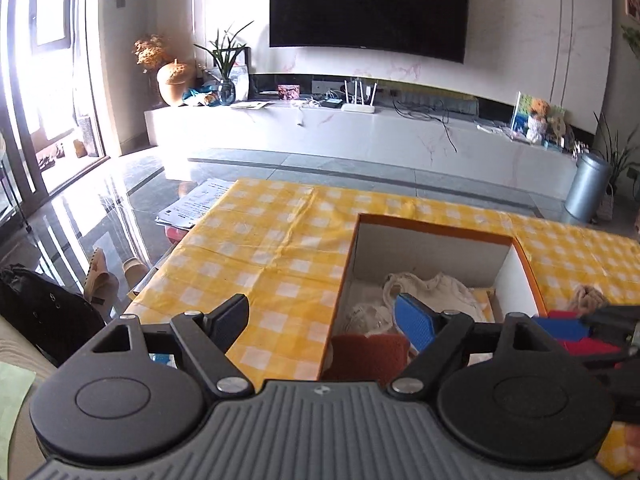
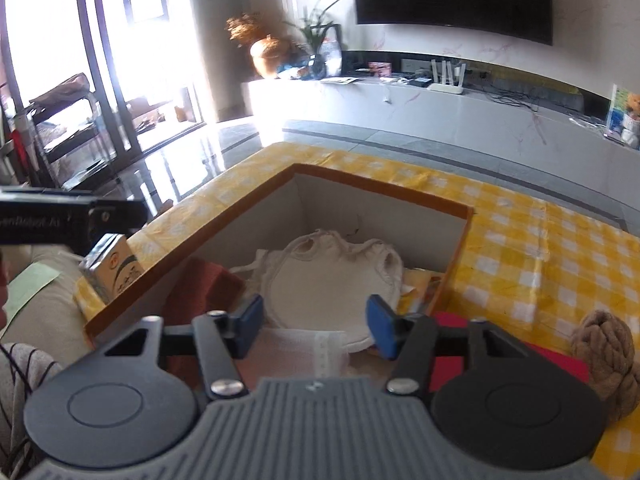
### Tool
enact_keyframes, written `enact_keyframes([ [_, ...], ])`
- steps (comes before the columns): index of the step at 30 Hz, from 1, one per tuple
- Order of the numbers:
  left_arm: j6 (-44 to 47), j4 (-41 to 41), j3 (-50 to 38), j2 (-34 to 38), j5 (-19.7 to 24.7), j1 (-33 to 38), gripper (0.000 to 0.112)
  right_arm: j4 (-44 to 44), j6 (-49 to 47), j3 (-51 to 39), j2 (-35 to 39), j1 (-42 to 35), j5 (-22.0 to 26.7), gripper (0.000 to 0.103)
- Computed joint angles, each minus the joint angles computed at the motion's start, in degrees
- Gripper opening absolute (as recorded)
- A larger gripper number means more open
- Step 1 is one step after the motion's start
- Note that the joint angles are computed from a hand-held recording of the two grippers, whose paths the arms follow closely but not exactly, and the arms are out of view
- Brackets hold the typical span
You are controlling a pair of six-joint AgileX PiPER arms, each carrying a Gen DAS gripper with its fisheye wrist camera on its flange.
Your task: Organize soft objects
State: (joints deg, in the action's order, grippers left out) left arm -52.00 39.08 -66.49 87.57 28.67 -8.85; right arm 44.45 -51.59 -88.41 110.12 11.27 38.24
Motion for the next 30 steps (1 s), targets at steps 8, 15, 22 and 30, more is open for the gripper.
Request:
enact_keyframes([
  [8,8.6,-12.3,0.2,0.7,-3.3,6.9,0.097,-2.6,-2.4,-8.9,7.2,8.7,8.7,0.003],
  [15,9.6,-13.0,1.8,0.8,-4.3,7.7,0.097,-24.5,20.7,-32.0,22.2,14.6,20.1,0.0],
  [22,8.7,-12.9,2.4,-0.1,-3.9,7.6,0.093,-26.7,21.4,-33.2,22.7,15.8,20.3,0.0],
  [30,1.4,-6.4,2.4,-1.3,-1.6,4.9,0.093,-12.8,11.6,-12.5,10.9,11.2,3.7,0.025],
])
